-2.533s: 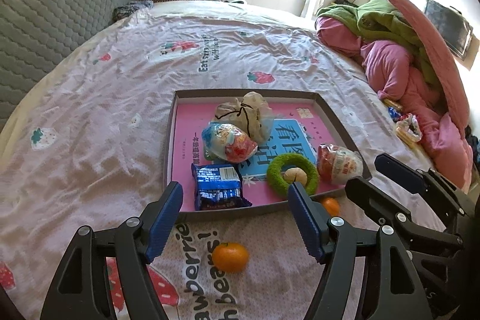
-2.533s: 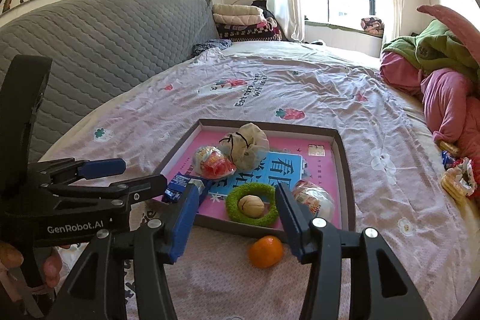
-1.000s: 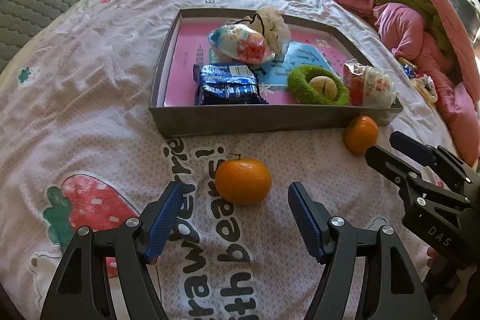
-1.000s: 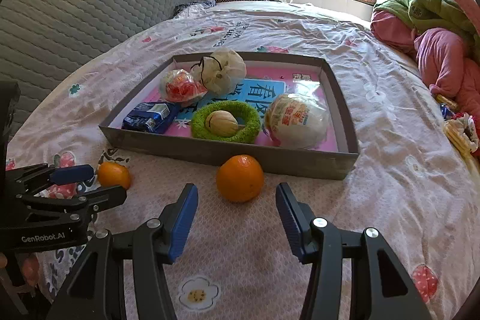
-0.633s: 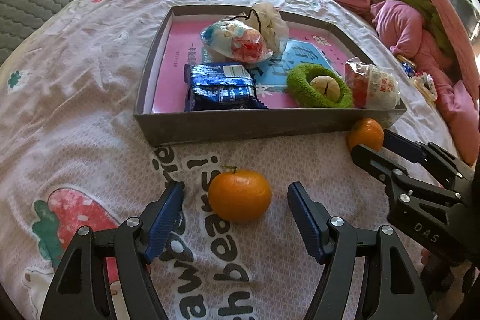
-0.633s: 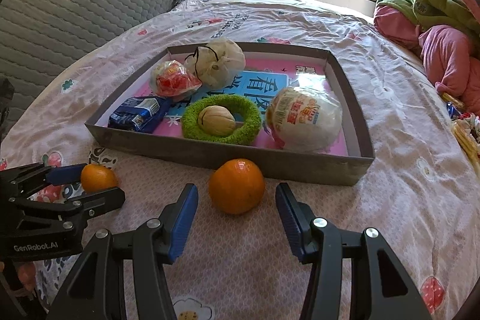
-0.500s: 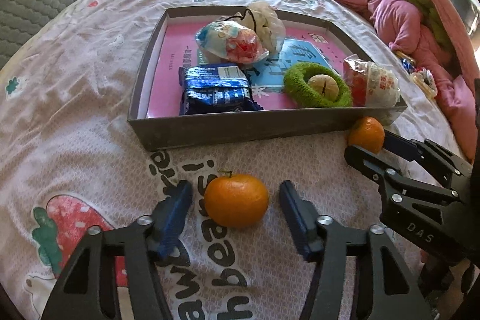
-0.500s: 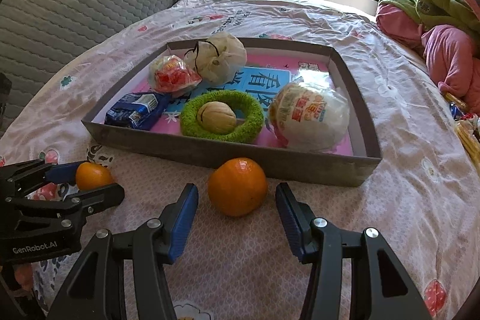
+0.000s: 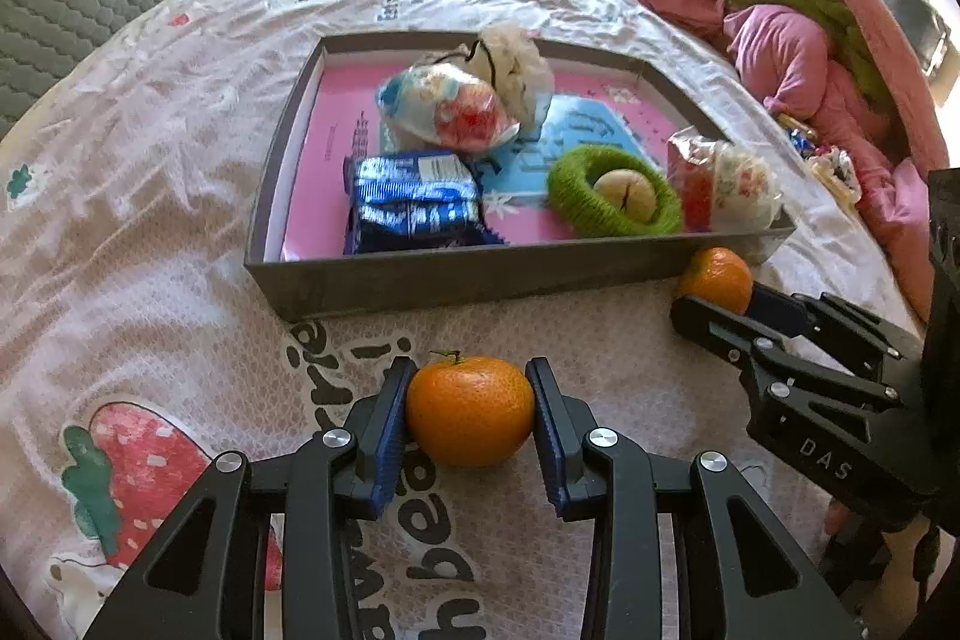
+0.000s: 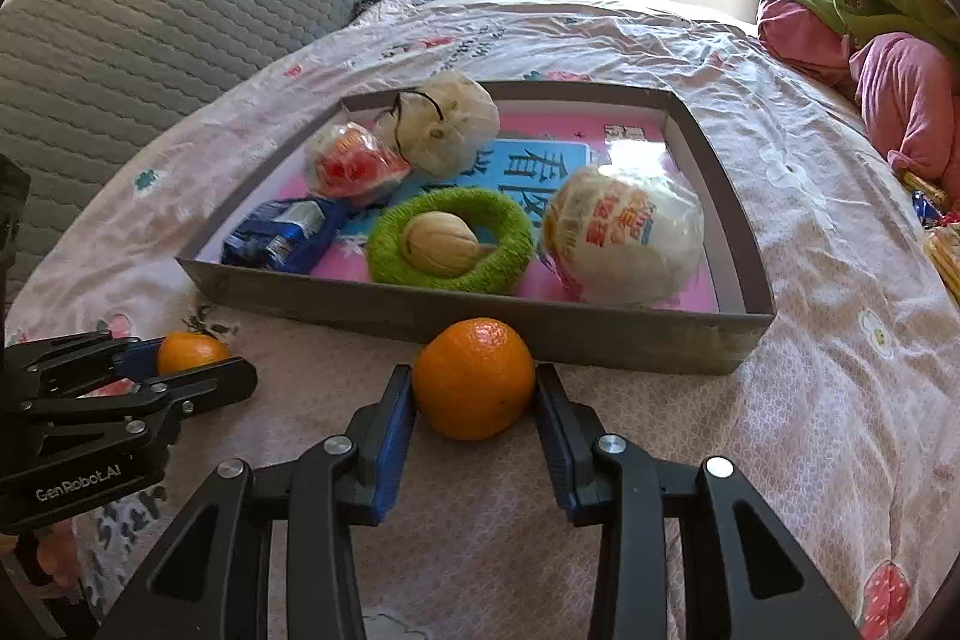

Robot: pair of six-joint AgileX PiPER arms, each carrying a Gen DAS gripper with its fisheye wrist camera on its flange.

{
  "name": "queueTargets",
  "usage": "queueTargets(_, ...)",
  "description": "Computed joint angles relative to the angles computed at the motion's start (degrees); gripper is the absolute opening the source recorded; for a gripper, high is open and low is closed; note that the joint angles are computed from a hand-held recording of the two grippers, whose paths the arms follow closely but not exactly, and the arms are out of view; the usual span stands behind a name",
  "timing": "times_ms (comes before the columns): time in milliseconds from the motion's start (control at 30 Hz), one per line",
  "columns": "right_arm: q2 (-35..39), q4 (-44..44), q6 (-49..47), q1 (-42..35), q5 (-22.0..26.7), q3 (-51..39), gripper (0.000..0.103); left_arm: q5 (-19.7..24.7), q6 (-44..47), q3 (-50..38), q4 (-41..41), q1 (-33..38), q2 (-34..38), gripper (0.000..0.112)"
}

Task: Organize objects
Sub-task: 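Close the left gripper on its mandarin while the right gripper closes on the other mandarin, then carry the mandarin with the left gripper while the right gripper carries its mandarin over the tray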

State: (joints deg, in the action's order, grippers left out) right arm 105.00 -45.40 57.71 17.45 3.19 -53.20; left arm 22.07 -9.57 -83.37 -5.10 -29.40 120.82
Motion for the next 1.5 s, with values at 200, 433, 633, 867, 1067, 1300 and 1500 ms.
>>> queueTargets(200,-2.84,-5.35,5.24,1.33,0.2,-0.06,0.04,-0.2,-1.92,0.02,2.42,-0.27,-2.24,0.038)
queueTargets(433,-4.66,-6.18,5.74,2.69,1.58,-1.37,0.04,0.21,-4.03,-1.13,4.45,-0.02,-3.44,0.038)
queueTargets(633,-4.78,-3.8,3.23,3.17,2.37,-2.87,0.04,0.65,-3.46,-2.92,3.6,0.58,-3.37,0.038)
queueTargets(867,-4.63,0.23,-1.15,3.32,3.09,-4.93,0.04,0.65,-3.38,-4.06,4.04,0.93,-3.49,0.038)
queueTargets(1067,-3.83,3.82,-4.93,3.22,3.1,-6.22,0.04,1.8,-2.64,-6.51,3.5,1.69,-2.25,0.038)
queueTargets(1300,-2.76,7.22,-8.55,2.74,3.4,-7.81,0.04,2.08,-1.18,-8.13,2.02,2.68,-0.91,0.038)
queueTargets(1500,-1.64,8.36,-9.77,2.1,3.81,-9.44,0.04,2.84,-1.09,-10.49,2.23,3.04,0.58,0.038)
